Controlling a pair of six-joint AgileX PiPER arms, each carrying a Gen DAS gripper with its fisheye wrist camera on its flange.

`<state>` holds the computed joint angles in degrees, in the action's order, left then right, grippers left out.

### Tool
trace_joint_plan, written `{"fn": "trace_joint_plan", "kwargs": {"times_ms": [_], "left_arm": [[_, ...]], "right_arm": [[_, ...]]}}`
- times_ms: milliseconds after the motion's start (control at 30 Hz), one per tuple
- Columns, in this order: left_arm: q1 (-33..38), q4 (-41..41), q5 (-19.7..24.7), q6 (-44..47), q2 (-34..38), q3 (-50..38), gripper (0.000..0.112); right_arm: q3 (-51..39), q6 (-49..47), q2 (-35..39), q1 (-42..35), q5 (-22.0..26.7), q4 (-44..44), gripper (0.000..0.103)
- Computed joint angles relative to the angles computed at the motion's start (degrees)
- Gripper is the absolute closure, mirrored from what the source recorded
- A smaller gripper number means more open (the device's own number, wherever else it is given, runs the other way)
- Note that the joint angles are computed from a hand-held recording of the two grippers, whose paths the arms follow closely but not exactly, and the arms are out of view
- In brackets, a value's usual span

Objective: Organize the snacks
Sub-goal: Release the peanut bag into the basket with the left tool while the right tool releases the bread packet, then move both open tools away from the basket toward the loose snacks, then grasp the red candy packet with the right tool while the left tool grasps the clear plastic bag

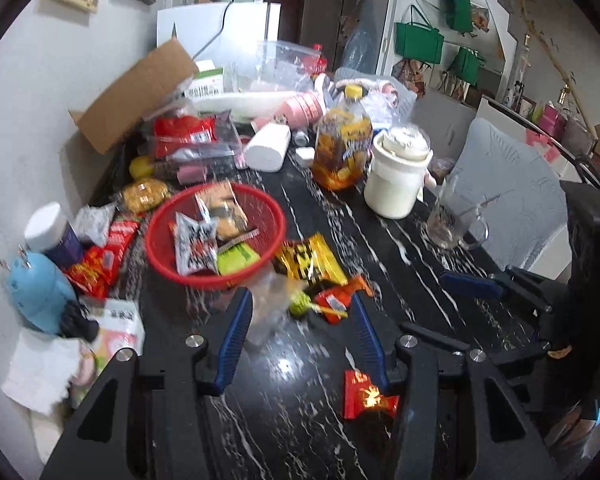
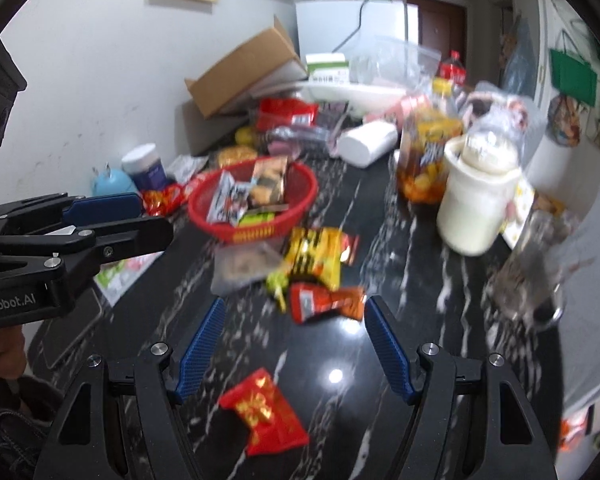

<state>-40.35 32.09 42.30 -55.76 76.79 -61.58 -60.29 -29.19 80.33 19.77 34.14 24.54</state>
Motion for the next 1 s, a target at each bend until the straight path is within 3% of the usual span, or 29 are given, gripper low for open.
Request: {"fn": "trace_joint_plan", "kwargs": {"times_ms": [233, 567, 867, 900, 967, 1000], "left_arm": [[-0.55, 0.01, -4.12, -2.8, 0.2, 4.66, 0.062], [2.59, -2.1, -11.3, -3.15, 0.42, 11.48, 0.062], [6.77, -2.13, -14.54, -1.78, 3.03, 11.37, 0.062], [7.22, -1.83, -14.43, -1.52, 3.63, 10.85, 0.062], [7.99, -1.35, -14.34, -0.93, 4.67, 9.9, 0.062], [8.53, -0.9, -14.6, -0.77, 5.24, 9.45, 0.062]], "right_arm": [[6.44, -3.56, -0.76, -1.39, -1.78, 3.35, 0.031], [11.68, -12.71, 1.47, -3.06, 0.14, 11.69, 0.031], [10.97, -13.55, 5.35, -0.72, 0.43, 10.22, 0.031], [10.73, -12.69, 5.84, -0.38, 0.17, 9.24, 0.033], [10.28, -13.19, 6.91, -0.23, 0.22, 9.51, 0.052], [9.95, -14.46, 7.28, -0.6, 0.79, 10.68, 0.053]]}}
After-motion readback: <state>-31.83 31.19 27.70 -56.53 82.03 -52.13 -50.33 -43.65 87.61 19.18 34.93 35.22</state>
